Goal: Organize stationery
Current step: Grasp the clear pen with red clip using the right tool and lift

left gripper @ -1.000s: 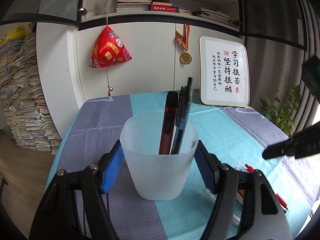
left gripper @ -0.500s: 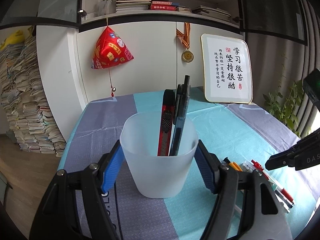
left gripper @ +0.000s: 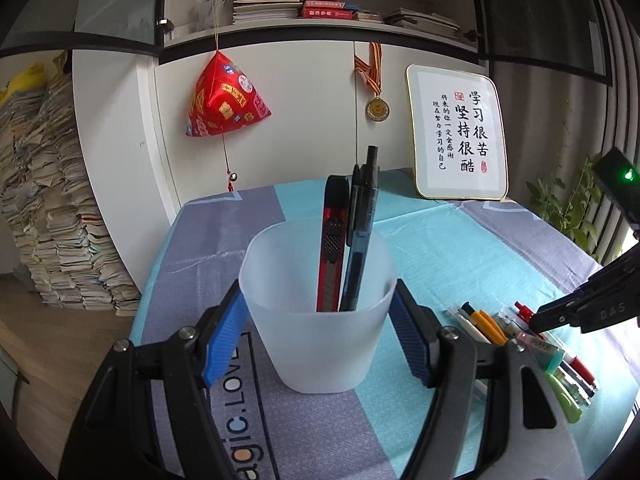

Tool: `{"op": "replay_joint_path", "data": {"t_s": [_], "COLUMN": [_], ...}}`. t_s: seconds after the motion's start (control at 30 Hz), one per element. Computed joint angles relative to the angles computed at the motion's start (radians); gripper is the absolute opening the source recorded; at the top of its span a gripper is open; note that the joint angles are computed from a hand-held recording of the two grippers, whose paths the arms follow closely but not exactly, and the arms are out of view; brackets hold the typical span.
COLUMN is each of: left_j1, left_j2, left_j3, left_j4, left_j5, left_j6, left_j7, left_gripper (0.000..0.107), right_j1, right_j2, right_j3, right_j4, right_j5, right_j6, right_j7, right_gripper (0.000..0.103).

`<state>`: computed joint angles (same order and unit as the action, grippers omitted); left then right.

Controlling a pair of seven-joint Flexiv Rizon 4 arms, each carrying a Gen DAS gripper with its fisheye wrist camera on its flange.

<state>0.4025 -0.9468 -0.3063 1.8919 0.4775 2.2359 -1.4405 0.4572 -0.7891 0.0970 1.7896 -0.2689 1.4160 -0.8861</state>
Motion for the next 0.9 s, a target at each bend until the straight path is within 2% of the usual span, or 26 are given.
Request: {"op": "replay_joint_path", "data": {"t_s": [0.4,0.57,0.67,0.77,0.9], "left_j1": [-0.028,-0.020,-0.021,-0.025,-0.025], "left_j2": [0.003,0.003,0.003,0.004,0.004], "left_j3": [0.025,0.021,0.023,0.026,0.026], "left_j4": [0.002,0.002,0.002,0.001,0.001], "left_j5": [-0.013,-0.005,-0.004,-0.006,-0.007], "left_j6": [0.018,0.016,0.018,0.019,0.019], "left_j7": [0.009,0.006,0.008,0.009,0.010], "left_gripper": [0.068,0.068,0.068,0.068,0.068], "right_j1": [0.068,0.063,0.107,0.217,0.325], "right_j2": [-0.034,-0.010,0.036,0.096,0.145], "right_j3": [-0.080,-0.082,-0.145,-0.289,-0.413], "right_j4": [-0.095,-0.049,0.025,0.128,0.222], "right_j5": [-0.059,-0.061,-0.078,-0.114,-0.098], "right_j6": [-0.115,-0.053,0.025,0.124,0.234], "right_j7": [0.071,0.097,0.143,0.213,0.241], "right_gripper": [0.013,0.013,0.013,0.013,0.013]}}
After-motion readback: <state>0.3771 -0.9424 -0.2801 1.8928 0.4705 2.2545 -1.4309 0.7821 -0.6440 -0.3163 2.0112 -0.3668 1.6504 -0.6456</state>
